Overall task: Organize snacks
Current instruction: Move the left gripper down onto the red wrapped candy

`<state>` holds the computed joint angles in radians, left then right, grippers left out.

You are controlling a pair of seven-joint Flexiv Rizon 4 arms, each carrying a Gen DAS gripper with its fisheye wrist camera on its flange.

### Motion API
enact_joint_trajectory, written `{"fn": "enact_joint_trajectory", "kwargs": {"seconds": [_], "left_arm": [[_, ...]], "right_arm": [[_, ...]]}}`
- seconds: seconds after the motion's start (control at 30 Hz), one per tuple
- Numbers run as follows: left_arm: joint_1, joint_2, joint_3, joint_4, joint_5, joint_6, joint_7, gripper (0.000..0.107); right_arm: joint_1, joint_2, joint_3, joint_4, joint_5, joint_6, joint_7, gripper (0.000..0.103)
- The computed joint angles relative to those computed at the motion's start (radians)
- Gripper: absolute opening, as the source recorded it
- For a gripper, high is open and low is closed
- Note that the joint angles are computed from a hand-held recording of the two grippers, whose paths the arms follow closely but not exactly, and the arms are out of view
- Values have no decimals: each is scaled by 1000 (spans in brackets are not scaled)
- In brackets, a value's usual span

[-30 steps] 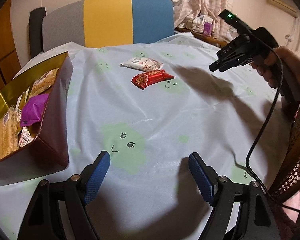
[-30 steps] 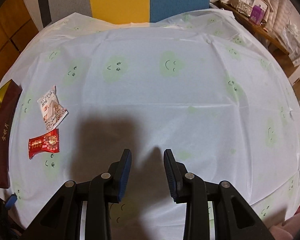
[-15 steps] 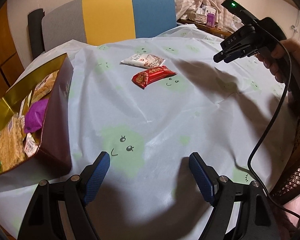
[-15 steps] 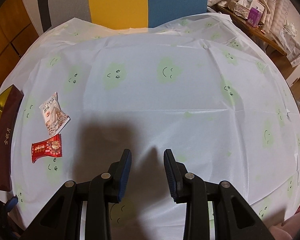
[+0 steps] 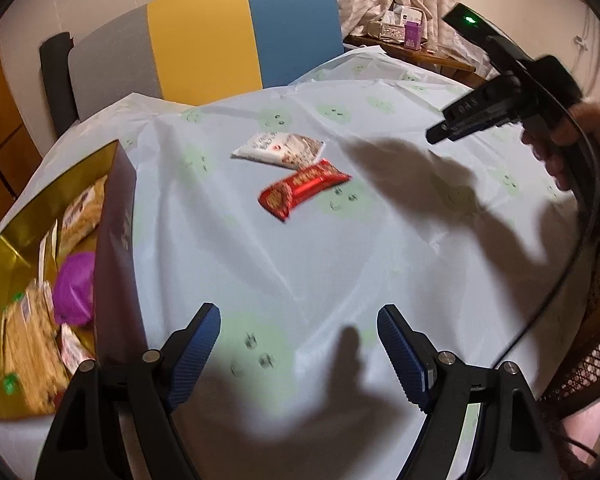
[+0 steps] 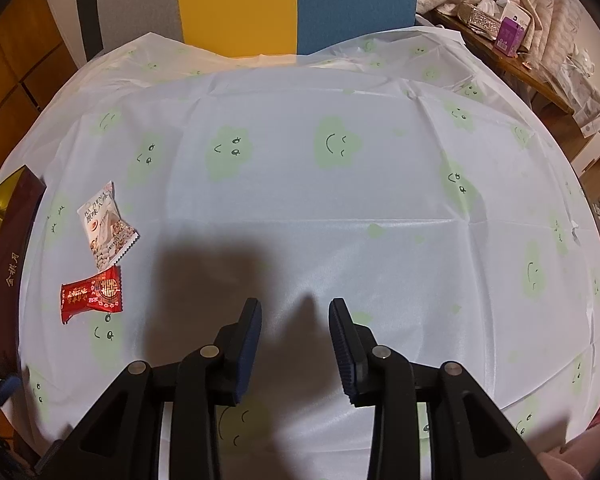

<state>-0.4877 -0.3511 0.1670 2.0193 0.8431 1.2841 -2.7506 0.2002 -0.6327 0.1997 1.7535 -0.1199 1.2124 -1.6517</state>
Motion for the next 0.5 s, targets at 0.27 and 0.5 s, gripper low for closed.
{"fn": "enact_joint_trajectory", "kwargs": {"seconds": [0.27,0.5], "left_arm": [[102,-36,-24,-44,-151,30,281,77],[175,-120,-78,-105,-333,43,599,65]], "right_arm": [[-12,2,16,0,14,6,-20,36],[-26,5,33,-7,39,7,-47,36]]}}
